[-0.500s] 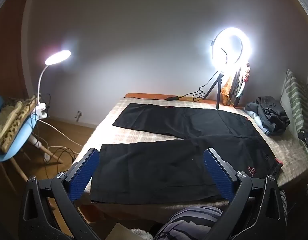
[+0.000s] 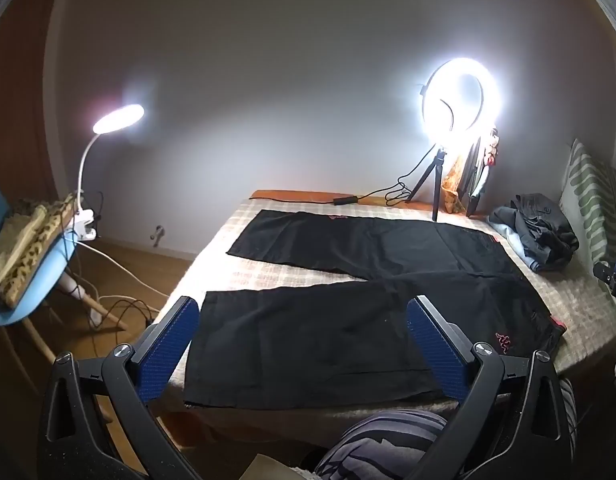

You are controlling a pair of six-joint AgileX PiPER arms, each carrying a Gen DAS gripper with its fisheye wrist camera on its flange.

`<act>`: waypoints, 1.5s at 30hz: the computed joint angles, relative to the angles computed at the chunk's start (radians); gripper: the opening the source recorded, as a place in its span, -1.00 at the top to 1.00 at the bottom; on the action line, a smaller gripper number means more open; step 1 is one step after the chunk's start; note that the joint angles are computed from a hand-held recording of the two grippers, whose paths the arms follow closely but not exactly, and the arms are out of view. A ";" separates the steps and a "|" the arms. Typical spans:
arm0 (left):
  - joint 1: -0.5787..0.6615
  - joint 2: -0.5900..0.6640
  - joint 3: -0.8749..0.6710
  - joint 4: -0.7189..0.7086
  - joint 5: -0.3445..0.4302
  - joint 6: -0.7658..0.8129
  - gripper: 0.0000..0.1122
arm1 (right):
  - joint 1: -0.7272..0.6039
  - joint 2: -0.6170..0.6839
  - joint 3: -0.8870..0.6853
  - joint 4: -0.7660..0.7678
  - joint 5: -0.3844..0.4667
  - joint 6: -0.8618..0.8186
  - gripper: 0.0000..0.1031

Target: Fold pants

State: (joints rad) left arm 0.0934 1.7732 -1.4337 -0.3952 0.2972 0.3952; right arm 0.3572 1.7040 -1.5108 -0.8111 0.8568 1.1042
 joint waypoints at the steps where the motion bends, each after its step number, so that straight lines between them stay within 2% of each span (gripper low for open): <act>1: 0.000 0.000 0.000 -0.001 0.000 0.000 -0.83 | 0.000 0.002 -0.002 -0.001 0.001 -0.001 -0.99; 12: 0.013 -0.002 -0.002 -0.066 0.008 0.065 -0.83 | 0.006 0.007 0.005 -0.018 -0.005 0.019 -0.99; 45: 0.012 -0.008 0.007 -0.101 -0.001 0.107 -0.83 | 0.018 0.003 0.023 -0.032 -0.026 0.027 -0.99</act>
